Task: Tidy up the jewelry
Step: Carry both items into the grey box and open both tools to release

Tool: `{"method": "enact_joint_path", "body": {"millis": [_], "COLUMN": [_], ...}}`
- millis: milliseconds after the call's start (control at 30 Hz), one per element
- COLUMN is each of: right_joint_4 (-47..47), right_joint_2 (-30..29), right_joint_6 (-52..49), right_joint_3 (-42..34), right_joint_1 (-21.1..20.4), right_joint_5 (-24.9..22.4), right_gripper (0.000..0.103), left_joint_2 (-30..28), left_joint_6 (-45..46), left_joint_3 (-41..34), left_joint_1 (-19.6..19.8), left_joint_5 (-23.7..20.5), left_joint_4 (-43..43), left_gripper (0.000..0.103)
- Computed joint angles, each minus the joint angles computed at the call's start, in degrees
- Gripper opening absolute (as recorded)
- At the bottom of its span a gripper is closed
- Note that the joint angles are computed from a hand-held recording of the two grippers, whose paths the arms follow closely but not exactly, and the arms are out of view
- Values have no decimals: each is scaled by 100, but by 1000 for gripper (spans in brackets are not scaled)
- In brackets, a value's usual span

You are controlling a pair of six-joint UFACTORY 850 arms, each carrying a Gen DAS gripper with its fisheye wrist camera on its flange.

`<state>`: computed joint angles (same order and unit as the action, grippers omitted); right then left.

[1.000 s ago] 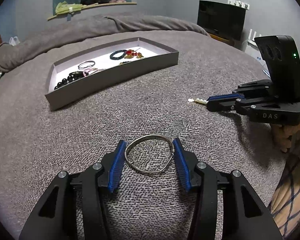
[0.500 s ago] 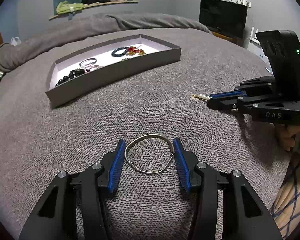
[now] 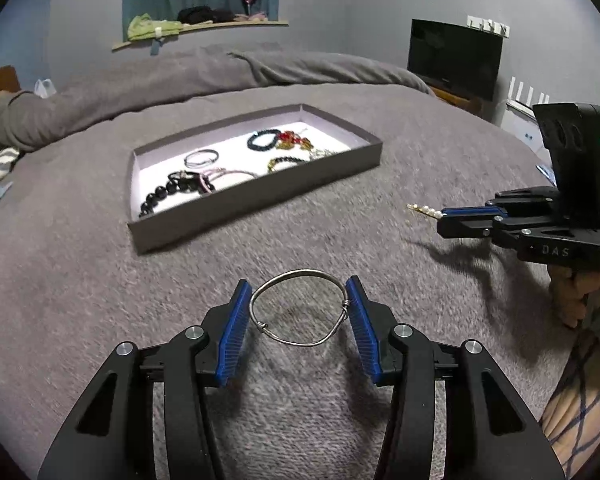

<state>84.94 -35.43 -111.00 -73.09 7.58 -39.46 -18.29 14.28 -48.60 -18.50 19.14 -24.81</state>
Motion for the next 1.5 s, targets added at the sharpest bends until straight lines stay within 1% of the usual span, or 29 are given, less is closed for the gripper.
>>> {"method": "enact_joint_path", "body": {"millis": [67,200,400,600,700,767,1000,1167,1233,1300,1333,1500], "right_joint_4": [36,112,209,145,58,-45,-424,-1006,-1187,-1364,-1447,-1755], "right_joint_2": [-8,-44,-164,-391,-580,-740,-1322,-1887,-2083,-2243,-2330,-2547], "right_joint_6": [38,136,357,676,942,1154,1820,2603,2896,3146,3271,3631], "right_joint_3": [-59,-245,-648,-1202,-1575,-1869,-2755,-3498,-3761,-3984,-4098,-4371], "right_joint_1": [-9,-23,-14,64,117,145,261,330,338,350,354,407], "right_joint_5": [-32,-59,-73,-14,27,13,48,190,198,225,221,280], "right_gripper": [7,7,7,7,7,7,7,7,7,7,7,7], "left_joint_2": [-5,-8,-38,-268,-440,-592,-1119,-1431,-1541,-1662,-1702,-2010], "left_joint_6": [5,-263,-234,-237,-184,-404,-687,-1059,-1142,-1557,-1612,-1400], "left_joint_3": [-59,-204,-483,-941,-1175,-1367,-1963,-2326,-2478,-2641,-2690,-3080], "left_joint_1": [38,154,292,488,577,666,909,1059,1084,1097,1087,1004], "left_joint_5": [-14,-53,-74,-163,-193,-271,-475,-687,-765,-858,-886,-1130], "left_joint_4": [35,377,429,455,388,579,885,1263,1370,1790,1851,1712], "left_gripper": [50,50,50,50,50,50,50,50,50,50,50,50]}}
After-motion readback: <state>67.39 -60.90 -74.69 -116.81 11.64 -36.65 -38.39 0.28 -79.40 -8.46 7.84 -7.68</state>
